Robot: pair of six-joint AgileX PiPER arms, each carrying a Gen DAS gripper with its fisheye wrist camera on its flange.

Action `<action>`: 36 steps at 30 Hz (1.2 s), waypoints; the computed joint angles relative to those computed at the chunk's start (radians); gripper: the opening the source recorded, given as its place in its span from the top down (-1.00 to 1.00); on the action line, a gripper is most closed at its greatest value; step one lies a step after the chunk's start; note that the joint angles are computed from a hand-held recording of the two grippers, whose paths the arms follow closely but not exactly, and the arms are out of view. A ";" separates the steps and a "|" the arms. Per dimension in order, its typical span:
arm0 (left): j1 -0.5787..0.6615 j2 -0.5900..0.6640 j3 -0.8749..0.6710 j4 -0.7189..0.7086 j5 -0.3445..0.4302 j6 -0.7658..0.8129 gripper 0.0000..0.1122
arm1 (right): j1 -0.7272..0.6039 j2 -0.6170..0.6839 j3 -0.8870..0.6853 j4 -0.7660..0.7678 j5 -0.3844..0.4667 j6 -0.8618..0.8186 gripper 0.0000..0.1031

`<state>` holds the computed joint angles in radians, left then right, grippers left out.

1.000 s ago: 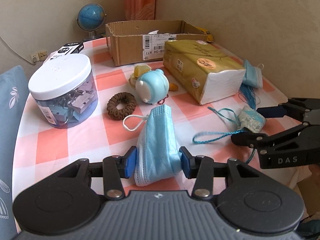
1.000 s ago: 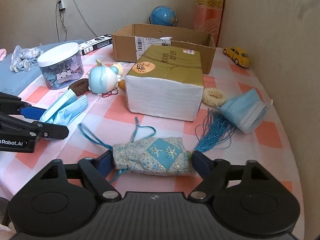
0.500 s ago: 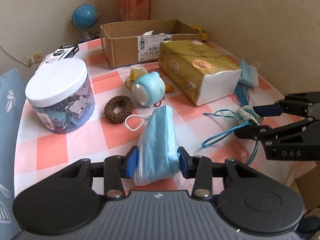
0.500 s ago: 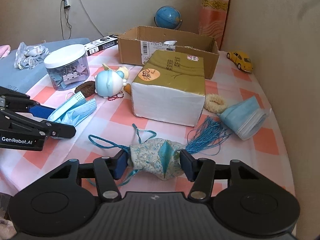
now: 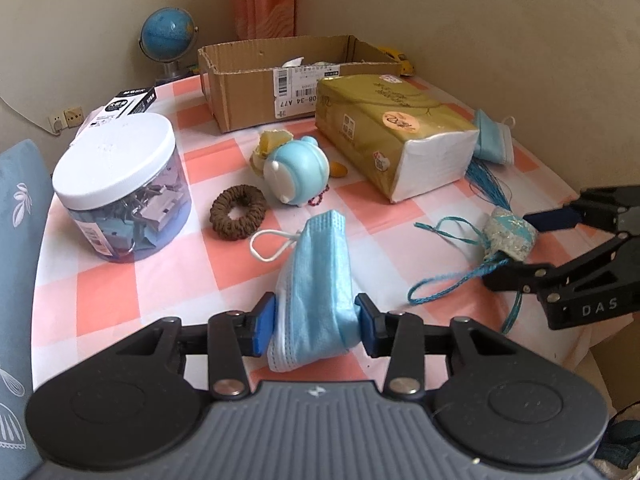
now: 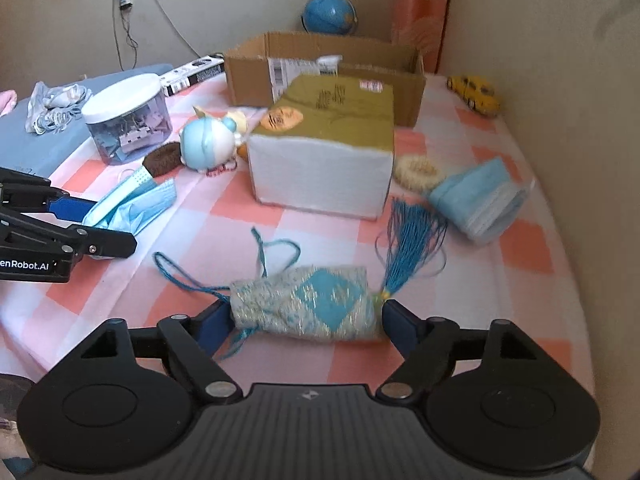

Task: Organize soft objects
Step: 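Lift the floral sachet with the right gripper and drop it into the box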

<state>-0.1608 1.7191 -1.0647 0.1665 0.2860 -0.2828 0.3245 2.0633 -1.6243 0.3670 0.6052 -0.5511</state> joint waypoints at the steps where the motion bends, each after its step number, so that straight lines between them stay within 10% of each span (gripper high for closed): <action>1: 0.001 0.001 0.000 -0.008 -0.001 0.005 0.26 | -0.002 0.000 0.005 0.020 -0.007 -0.018 -0.68; 6: 0.001 0.008 -0.007 -0.020 0.002 0.018 0.26 | 0.004 0.028 -0.012 0.073 -0.038 -0.071 -0.66; 15: 0.013 -0.001 -0.011 -0.116 0.021 0.152 0.27 | 0.022 0.021 -0.028 0.010 -0.043 -0.044 0.06; 36: 0.056 -0.072 -0.077 -0.318 0.171 0.517 0.28 | -0.007 -0.053 -0.191 -0.086 0.056 -0.085 0.11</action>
